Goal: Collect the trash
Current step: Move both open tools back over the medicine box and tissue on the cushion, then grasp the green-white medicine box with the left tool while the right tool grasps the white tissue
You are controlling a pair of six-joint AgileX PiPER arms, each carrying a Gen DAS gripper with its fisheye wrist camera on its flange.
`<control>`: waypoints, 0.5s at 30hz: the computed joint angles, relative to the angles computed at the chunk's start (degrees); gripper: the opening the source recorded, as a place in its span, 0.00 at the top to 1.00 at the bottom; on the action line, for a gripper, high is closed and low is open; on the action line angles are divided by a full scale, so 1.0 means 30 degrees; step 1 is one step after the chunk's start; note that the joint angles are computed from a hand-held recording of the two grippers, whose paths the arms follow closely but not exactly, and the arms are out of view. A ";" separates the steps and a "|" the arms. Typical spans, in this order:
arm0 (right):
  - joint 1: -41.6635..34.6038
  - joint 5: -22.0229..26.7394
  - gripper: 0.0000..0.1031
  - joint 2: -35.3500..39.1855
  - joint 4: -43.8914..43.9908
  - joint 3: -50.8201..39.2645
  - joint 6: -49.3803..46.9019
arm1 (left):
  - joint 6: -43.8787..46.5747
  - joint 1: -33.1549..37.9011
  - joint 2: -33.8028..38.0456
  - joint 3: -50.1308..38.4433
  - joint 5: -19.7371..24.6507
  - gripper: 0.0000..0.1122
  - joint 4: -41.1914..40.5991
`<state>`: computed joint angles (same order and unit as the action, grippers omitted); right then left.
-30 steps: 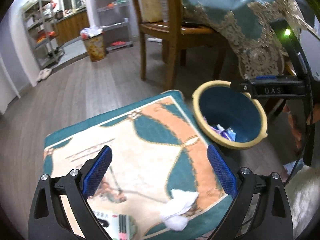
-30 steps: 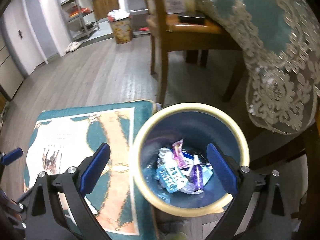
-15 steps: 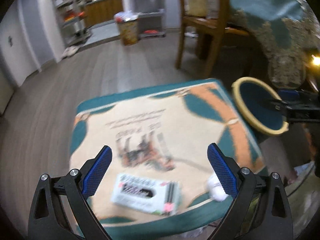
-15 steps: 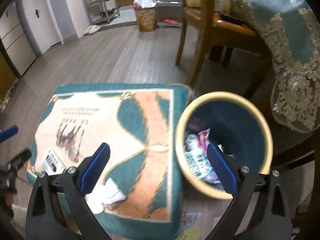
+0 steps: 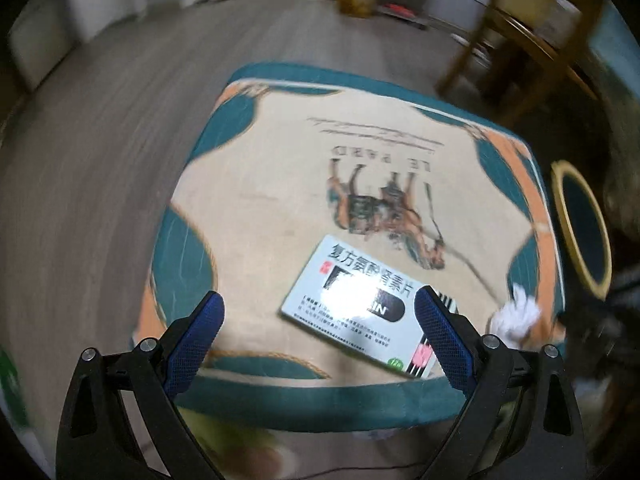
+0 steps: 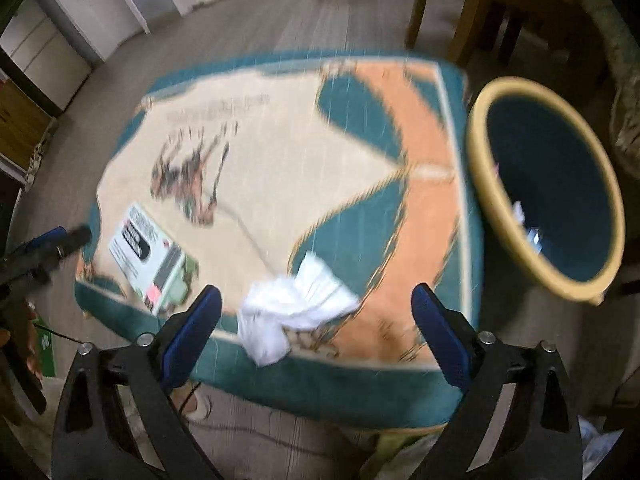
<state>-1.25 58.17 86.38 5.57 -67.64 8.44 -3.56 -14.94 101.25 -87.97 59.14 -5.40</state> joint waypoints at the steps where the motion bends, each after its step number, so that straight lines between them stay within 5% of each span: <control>1: 0.0120 -0.0066 0.14 0.0024 -0.0147 0.0040 0.0107 | -0.0721 -0.0209 0.0001 0.0017 -0.0026 0.15 0.0375; 8: -0.0089 0.0005 0.16 0.0420 0.0318 0.0039 -0.0188 | -0.7194 -0.2074 0.0551 0.0135 -0.0956 0.15 0.3680; 15: -0.0177 -0.0127 0.23 0.1203 0.0597 0.0253 -0.0446 | -1.1312 -0.3180 0.1692 -0.0432 0.0269 0.15 0.4912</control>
<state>-1.78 57.79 89.99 7.36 -66.88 7.10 -37.50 -24.48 106.33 -89.27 59.95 9.33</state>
